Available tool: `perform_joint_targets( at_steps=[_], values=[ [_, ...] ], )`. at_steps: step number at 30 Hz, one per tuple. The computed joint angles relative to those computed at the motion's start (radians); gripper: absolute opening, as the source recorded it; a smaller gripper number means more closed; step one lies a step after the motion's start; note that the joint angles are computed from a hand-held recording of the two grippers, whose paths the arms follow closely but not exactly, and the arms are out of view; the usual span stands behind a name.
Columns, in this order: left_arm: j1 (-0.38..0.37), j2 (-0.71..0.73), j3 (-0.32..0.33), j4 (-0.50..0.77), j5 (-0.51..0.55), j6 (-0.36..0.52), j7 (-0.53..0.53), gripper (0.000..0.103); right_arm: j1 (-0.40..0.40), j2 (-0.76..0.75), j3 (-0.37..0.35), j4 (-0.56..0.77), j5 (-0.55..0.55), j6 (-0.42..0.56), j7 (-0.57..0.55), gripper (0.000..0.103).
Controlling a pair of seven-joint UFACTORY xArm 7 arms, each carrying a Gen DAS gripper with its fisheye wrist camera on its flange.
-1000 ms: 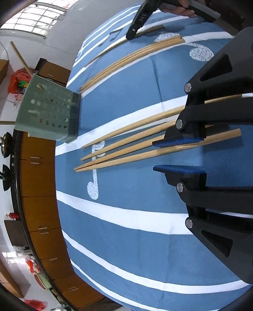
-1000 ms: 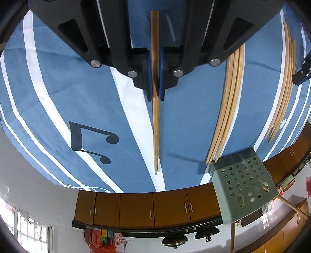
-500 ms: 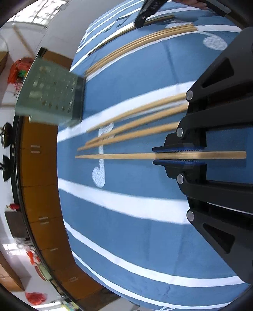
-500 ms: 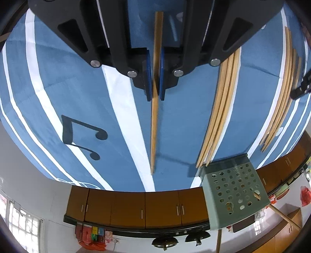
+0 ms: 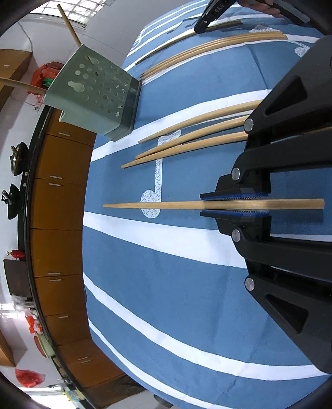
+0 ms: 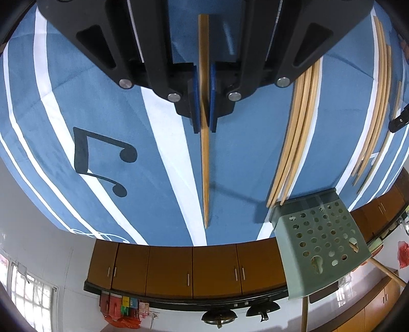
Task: Organize utensils
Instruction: 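Lift the held chopstick with the right gripper toward the holder while the left gripper lifts its own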
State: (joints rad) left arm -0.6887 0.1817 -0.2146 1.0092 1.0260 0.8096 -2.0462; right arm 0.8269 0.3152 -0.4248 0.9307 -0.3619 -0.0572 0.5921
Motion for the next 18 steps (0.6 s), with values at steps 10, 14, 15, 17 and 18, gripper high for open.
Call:
perform_joint_targets(
  at_steps=[10,14,15,17,18],
  values=[
    [-0.008,0.014,0.001,0.023,-0.022,0.03,0.034,0.008,0.028,0.004,-0.03,0.005,-0.026,0.008,0.024,0.009],
    [-0.011,0.016,0.003,0.025,-0.025,0.034,0.04,0.009,0.022,0.002,-0.025,0.004,-0.035,0.008,0.029,0.01],
    [-0.011,0.015,0.004,0.023,-0.023,0.031,0.037,0.009,0.019,0.002,-0.023,0.004,-0.036,0.007,0.03,0.01],
    [-0.011,0.014,0.004,0.021,-0.022,0.029,0.034,0.009,0.018,0.002,-0.023,0.005,-0.039,0.008,0.033,0.01],
    [-0.011,0.014,0.004,0.022,-0.022,0.03,0.035,0.009,0.017,0.002,-0.022,0.005,-0.041,0.008,0.035,0.01]
  ],
)
